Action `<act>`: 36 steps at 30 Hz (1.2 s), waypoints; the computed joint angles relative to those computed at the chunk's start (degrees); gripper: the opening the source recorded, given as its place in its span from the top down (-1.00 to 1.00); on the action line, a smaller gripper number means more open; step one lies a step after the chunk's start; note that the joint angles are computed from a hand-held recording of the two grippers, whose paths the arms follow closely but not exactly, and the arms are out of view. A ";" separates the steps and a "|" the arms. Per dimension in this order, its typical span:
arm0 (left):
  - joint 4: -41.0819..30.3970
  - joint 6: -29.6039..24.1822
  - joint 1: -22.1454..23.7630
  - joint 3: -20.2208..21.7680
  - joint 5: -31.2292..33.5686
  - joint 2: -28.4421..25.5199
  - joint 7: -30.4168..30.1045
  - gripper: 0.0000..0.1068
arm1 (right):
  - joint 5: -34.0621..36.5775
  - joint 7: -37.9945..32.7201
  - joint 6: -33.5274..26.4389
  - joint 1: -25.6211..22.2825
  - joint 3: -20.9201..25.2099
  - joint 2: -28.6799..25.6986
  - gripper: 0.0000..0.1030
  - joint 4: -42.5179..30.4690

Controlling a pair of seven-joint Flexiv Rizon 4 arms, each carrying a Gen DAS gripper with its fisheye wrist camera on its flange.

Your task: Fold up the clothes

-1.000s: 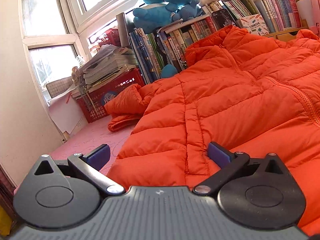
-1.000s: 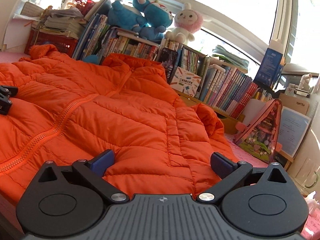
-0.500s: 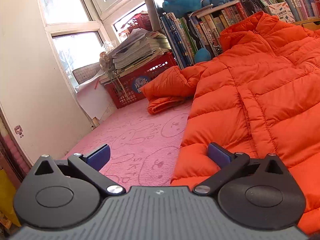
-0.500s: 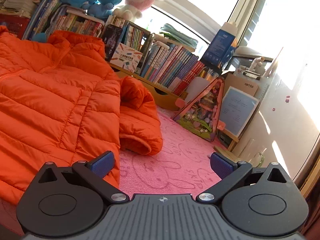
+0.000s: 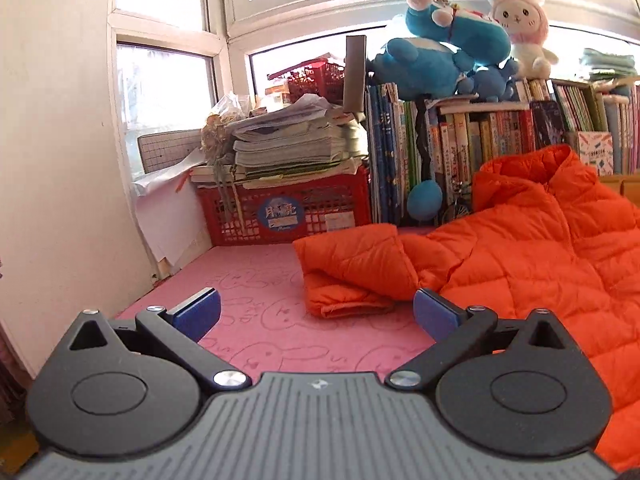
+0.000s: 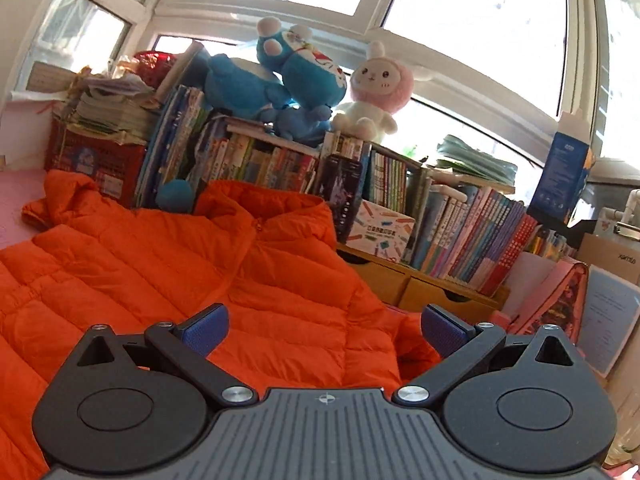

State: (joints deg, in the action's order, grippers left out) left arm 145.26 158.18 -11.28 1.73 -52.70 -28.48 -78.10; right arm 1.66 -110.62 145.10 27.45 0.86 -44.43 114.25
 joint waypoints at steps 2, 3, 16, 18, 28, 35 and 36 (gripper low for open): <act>-2.66 -0.78 5.47 0.89 10.44 -0.33 -3.27 -0.93 | -1.54 1.26 -4.14 1.46 1.01 -0.30 -1.00 -2.18; -4.38 -1.42 8.30 0.37 14.49 -0.70 -4.03 -0.93 | -2.38 1.77 -6.53 2.26 1.27 -0.33 -1.00 -3.12; -38.70 -26.19 13.10 -10.95 -29.03 -12.94 25.58 -0.75 | 15.60 -8.16 -14.96 21.72 -12.14 -6.74 -1.00 -9.19; -35.07 -33.57 11.91 -5.75 -21.78 -11.17 14.07 -0.10 | 16.17 -8.86 -15.41 21.47 -11.69 -6.64 -1.00 -9.43; -21.39 -16.01 37.50 -16.46 55.98 -6.80 -21.83 0.38 | 18.57 -4.78 -20.60 20.93 -12.24 -5.63 -1.00 -10.99; -17.40 -22.68 29.96 -1.25 72.46 -2.52 -35.07 0.29 | 20.58 0.08 -22.08 21.80 -14.42 -5.57 -1.00 -11.29; -15.05 -23.46 29.42 -1.26 67.95 -2.32 -32.30 0.29 | 19.96 0.50 -22.19 21.54 -14.30 -5.45 -1.00 -11.16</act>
